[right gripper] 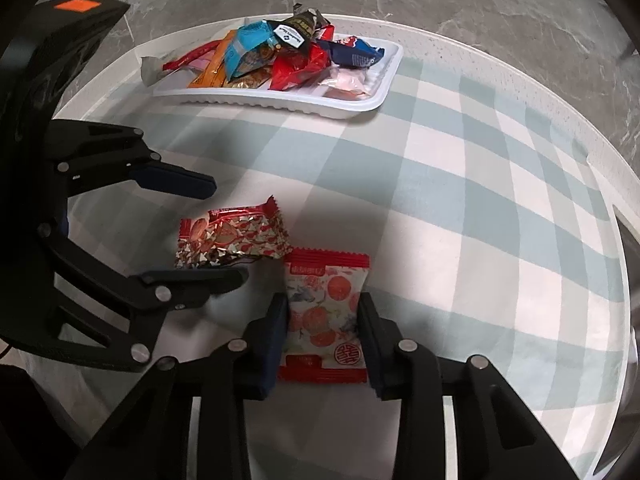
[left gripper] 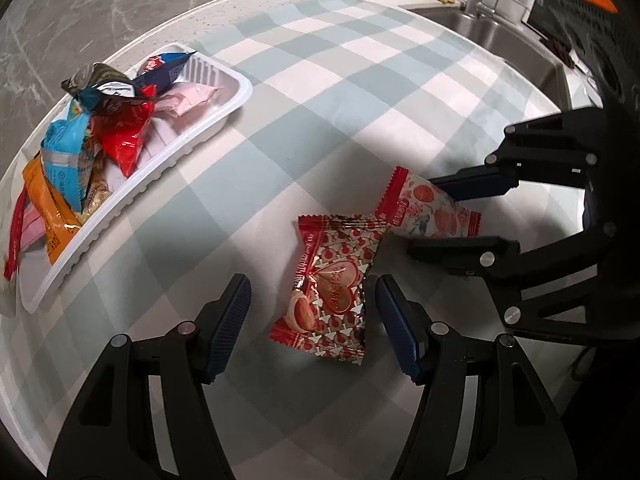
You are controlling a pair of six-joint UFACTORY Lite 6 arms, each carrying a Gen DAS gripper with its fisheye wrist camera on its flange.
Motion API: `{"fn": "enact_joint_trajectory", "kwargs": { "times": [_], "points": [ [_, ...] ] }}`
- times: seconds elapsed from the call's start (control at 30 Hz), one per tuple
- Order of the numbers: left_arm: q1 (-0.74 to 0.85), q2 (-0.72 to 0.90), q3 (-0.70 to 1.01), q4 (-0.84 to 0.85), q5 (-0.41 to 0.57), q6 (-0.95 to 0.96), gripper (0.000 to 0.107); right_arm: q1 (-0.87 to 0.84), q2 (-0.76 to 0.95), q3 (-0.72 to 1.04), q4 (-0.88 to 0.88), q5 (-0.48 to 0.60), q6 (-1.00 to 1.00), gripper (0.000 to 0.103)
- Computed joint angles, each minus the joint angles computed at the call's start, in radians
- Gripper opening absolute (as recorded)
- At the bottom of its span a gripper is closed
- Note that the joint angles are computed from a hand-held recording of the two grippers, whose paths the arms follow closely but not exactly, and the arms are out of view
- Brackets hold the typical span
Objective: Organize snacks
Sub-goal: 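Grasp the red wafer pack with the left gripper while the right gripper grasps the red-white pack, then lift both packs and carry them over the white tray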
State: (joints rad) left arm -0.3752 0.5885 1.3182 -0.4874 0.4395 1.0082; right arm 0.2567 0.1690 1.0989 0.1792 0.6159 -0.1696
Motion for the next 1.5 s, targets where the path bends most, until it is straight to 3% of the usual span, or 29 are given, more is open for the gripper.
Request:
{"fn": "enact_joint_trajectory", "kwargs": {
  "times": [0.33, 0.57, 0.7, 1.1, 1.5],
  "points": [
    [0.000, 0.015, 0.005, -0.086, 0.012, 0.105, 0.060, -0.010, -0.023, -0.023, 0.027, -0.006, -0.027, 0.036],
    [-0.003, 0.008, 0.002, -0.127, 0.020, 0.156, 0.031, -0.022, -0.028, -0.026, 0.055, -0.001, -0.049, 0.036],
    [0.006, 0.008, 0.002, -0.159, 0.031, 0.176, 0.029, -0.039, -0.035, -0.030, 0.091, 0.008, -0.077, 0.036],
    [0.163, -0.005, 0.055, -0.293, 0.209, 0.203, 0.028, -0.162, -0.017, 0.012, 0.343, 0.096, -0.225, 0.036],
    [0.341, 0.047, 0.243, -0.308, 0.354, 0.111, 0.028, -0.207, 0.128, 0.207, 0.508, 0.184, -0.284, 0.036]
  ]
}}
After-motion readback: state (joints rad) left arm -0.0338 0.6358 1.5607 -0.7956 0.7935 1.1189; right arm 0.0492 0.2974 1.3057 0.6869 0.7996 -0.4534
